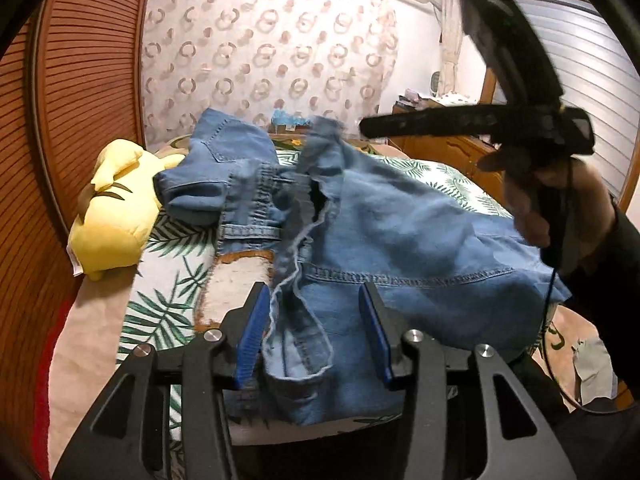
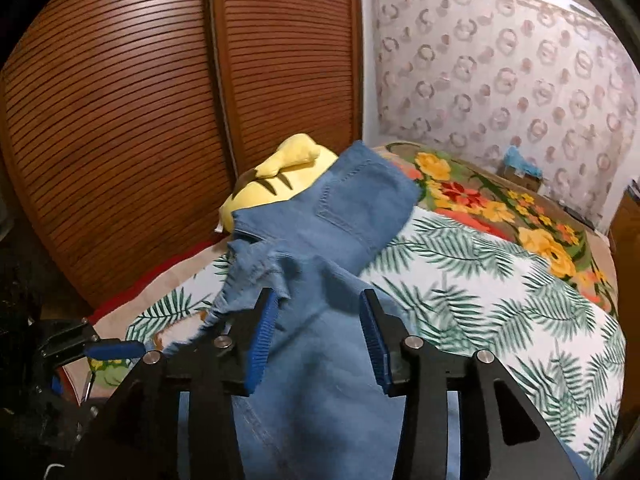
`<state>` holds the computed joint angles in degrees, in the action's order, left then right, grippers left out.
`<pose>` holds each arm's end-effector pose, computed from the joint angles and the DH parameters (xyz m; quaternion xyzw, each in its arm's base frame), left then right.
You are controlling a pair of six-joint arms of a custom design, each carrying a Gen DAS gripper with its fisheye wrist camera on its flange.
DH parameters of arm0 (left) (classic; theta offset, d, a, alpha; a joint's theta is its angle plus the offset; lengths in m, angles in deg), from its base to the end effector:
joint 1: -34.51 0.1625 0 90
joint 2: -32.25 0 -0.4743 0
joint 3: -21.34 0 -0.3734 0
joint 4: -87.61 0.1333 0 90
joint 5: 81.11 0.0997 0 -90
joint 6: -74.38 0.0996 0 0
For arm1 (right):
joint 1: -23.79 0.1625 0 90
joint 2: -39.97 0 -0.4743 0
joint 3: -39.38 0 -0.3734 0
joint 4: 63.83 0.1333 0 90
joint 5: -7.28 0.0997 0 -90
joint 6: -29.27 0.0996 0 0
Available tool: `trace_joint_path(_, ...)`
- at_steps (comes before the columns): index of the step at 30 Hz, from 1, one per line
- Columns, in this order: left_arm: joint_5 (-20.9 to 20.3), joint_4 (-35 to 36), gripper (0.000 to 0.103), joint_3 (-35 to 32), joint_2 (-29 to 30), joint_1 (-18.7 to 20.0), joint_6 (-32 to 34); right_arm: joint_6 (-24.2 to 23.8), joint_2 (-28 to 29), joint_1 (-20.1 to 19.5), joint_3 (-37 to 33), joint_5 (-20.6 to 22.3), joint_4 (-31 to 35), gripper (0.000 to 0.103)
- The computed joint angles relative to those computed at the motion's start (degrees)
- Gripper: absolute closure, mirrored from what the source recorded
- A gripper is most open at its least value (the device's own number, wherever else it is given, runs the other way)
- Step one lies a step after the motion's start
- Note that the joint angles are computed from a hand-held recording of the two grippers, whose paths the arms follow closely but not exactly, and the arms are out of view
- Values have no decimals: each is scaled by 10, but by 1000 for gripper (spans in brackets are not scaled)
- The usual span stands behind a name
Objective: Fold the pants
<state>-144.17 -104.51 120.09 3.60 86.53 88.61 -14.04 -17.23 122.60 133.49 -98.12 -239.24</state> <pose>-0.2747 -0.6418 0.0164 0.3536 0.8677 -0.3086 0.1639 0.2118 -0.6689 0.3480 0.3475 -0.8359 0.3525 0.2374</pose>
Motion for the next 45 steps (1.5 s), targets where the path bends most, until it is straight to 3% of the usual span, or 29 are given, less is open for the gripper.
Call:
trace_joint_path(7,25,12,56,-11,12,-2,-3,2,-33,-4,42,20,-25,53)
trace_joint_path(18,22,-41,56,3,6,-13,23,33,-78,-73,144,-51,-123,53)
trace_joint_path(22,26,-15,56,-15,15,-11,26,47,-87,-102,162,-62,-137,53)
trace_joint_path(30,38,44,56,-58,40,-1,21,38,-66,-107,167,-101,-183,53)
trace_joint_path(35,51,65,72,-73,47,2,20,42,-58,-109,161,-105,-179,53)
trace_joint_path(38,51,60,95,-69,45,1,26,28,-50,-111,163,-107,-198,53)
trace_joint_path(45,4,15,100,-5,-12,-6,23,30,-52,-115,169,-100,-204,52)
